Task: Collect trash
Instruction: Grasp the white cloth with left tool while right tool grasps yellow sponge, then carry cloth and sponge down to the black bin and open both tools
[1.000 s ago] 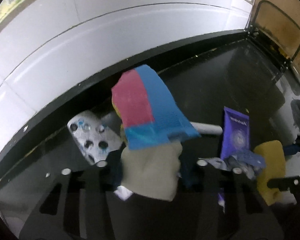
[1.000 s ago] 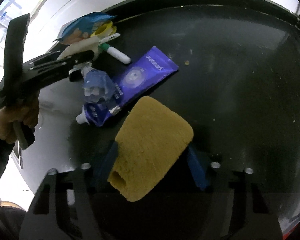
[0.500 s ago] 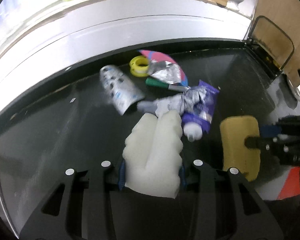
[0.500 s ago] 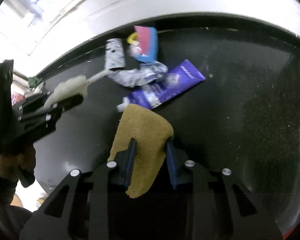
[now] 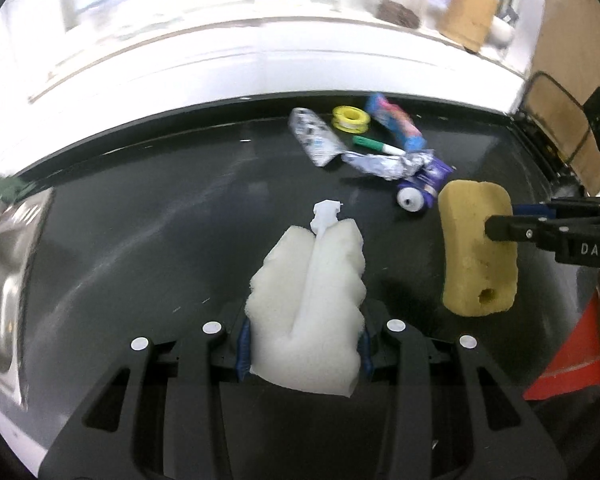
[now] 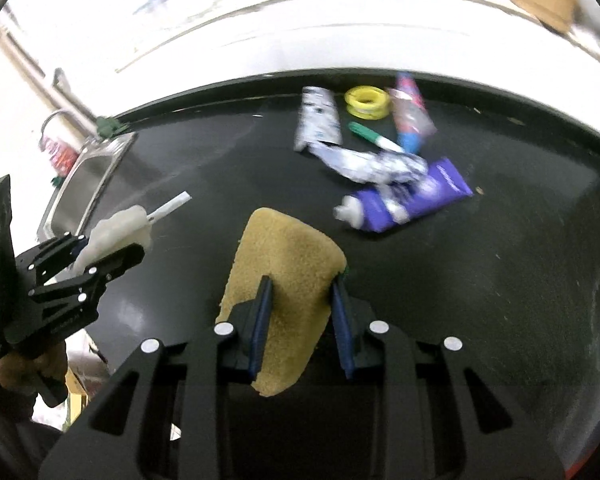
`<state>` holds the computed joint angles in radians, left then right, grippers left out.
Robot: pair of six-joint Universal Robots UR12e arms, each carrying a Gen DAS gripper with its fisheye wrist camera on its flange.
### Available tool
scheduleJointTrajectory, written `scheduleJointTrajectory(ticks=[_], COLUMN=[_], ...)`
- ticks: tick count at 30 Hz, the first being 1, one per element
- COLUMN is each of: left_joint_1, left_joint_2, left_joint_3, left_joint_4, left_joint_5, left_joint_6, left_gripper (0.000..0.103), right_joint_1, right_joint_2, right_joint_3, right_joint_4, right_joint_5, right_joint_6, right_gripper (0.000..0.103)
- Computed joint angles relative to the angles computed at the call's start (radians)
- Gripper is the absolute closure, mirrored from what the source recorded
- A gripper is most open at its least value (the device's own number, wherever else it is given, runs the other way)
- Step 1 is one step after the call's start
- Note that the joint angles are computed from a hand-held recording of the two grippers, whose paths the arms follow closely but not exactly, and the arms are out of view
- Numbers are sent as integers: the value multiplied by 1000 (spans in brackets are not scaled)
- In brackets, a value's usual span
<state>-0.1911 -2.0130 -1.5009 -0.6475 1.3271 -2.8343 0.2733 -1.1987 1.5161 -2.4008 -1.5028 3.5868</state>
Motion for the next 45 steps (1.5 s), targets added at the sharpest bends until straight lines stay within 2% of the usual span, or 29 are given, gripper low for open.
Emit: scheduleJointTrajectory(ticks=[6,11,15,21,24,29,36,41,43,44,45], left_joint_1=[53,118,171,253,289,344,415,440,446,449,452], left_joint_2=[73,159,231,330,364,390,377,360,355,351,349], left_joint_3=[-99,-217,-312,-450,-504,-571,-611,-619,-621,-622,-624], left_joint_4=[100,167,184,169,163,162,175,187,190,192,194], left_joint_5=[64,155,233,314,322,313,255,223,214,207,201], left_joint_6=[-86,-187,-259,-383,-428,-469,-499,-489,-484,-478,-473], left_gripper=[64,64,64,64,64,64,64,64,64,59,55], right_joint_1=[41,93,142,224,257,307,359,381,386,389,392], right_joint_2=[68,157,234,363,417,507,632,726,763,789,826], right_joint_3=[-111,-250,-373,-580,-667,-813,-1012,-1170,-1236,-1283,-1355], right_joint_4=[14,62,125,286,372,501,647,748,785,813,856], right_joint_5=[50,143,214,325,357,360,311,261,247,240,234], right_joint_6=[-105,-215,-302,-457,-520,-606,-677,-700,-707,-709,-712], right_gripper=[74,74,74,74,74,74,73,71,69,67,57])
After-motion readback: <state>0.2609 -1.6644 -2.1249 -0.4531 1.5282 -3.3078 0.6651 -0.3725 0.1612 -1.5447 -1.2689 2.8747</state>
